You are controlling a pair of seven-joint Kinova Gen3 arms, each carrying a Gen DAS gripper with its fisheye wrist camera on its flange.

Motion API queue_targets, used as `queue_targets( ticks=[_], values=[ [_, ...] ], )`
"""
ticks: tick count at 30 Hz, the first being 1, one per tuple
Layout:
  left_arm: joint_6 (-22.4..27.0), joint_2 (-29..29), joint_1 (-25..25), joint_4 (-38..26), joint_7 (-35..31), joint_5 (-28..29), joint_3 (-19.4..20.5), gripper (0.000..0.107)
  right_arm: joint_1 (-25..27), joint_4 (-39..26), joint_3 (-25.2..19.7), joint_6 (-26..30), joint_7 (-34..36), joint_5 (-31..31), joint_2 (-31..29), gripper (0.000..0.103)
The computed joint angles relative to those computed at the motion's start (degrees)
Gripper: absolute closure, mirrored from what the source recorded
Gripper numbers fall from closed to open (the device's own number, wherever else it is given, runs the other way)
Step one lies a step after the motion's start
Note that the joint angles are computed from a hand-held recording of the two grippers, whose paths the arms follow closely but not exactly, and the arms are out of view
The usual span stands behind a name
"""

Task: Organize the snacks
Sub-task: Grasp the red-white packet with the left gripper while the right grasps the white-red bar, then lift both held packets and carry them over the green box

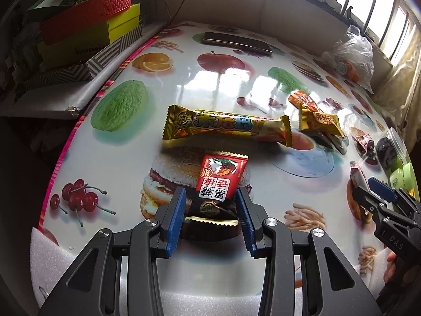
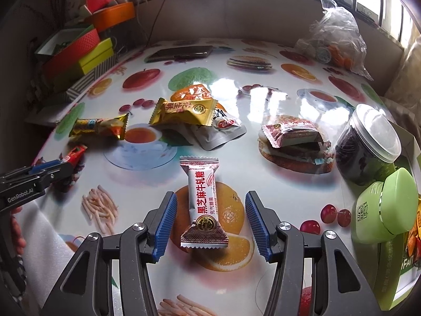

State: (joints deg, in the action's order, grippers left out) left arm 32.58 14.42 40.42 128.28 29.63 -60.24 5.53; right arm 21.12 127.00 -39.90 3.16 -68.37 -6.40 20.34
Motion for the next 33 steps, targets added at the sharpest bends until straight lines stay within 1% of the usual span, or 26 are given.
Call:
queue_targets(
  ticks=[3, 7, 10, 13, 15, 17, 19, 20, 22, 23, 25, 28, 33],
  values=[
    [-0.88, -0.02, -0.7, -0.09, -0.95, -0.22, -0.22, 0.067, -1.89, 0.07, 1.8, -0.31, -0.49, 0.08, -0.21, 0.049],
    [-0.86, 0.35, -0.87, -0.61, -2.52, 0.4, -0.32, 0.067, -3.84, 0.29, 3.68, -0.86, -1.33, 0.84, -0.61, 0.049],
    [-1.33, 0.23, -0.45, -0.35, -1.51, -0.15, -0.77, 0.067, -4.97, 0.45, 4.76, -1.31, -2.24, 1.58, -0.74, 0.049],
    [-0.4, 0.62, 0.09, -0.65, -1.12, -0.17, -0.6, 0.067, -7.22, 0.64, 6.82, -1.62, -3.32, 2.45, -1.21, 0.049],
    [0.3, 0.82, 0.16, -1.08, -1.74, 0.58, -0.35, 0.067, -7.21, 0.71, 6.79, -1.75, -3.99, 2.98, -1.21, 0.049],
    [0.59, 0.94, 0.25, -1.28, -2.06, 0.92, -0.35, 0.067, -7.94, 0.87, 7.64, -1.99, -4.82, 3.32, -1.45, 0.053],
    [0.8, 1.01, 0.32, -1.48, -2.29, 1.2, -0.36, 0.067, -8.6, 0.93, 8.45, -1.95, -5.5, 3.88, -1.75, 0.06],
    [0.81, 1.02, 0.44, -1.49, -2.21, 1.13, -0.41, 0.069, -7.63, 0.95, 7.57, -1.83, -5.56, 4.2, -1.68, 0.063],
    [0.79, 1.03, 0.64, -1.41, -1.81, 0.78, -0.57, 0.076, -7.14, 1.1, 7.1, -1.93, -5.79, 4.6, -1.74, 0.067],
    [0.46, 0.93, 0.6, -1.27, -1.6, 0.56, -0.64, 0.077, -6.82, 1.15, 6.78, -1.93, -5.9, 4.78, -1.75, 0.068],
    [0.25, 0.89, 0.58, -1.23, -1.53, 0.43, -0.61, 0.078, -5.75, 1.24, 5.65, -1.93, -5.95, 5.15, -1.65, 0.075],
    [-0.19, 0.83, 0.61, -1.25, -1.51, 0.25, -0.55, 0.079, -4.87, 1.39, 4.72, -2.0, -6.17, 5.49, -1.61, 0.082],
    [-0.24, 1.06, 1.04, -2.05, -2.01, 0.68, -0.31, 0.08, -2.81, 1.65, 2.8, -2.18, -6.57, 5.76, -1.47, 0.084]
  ],
)
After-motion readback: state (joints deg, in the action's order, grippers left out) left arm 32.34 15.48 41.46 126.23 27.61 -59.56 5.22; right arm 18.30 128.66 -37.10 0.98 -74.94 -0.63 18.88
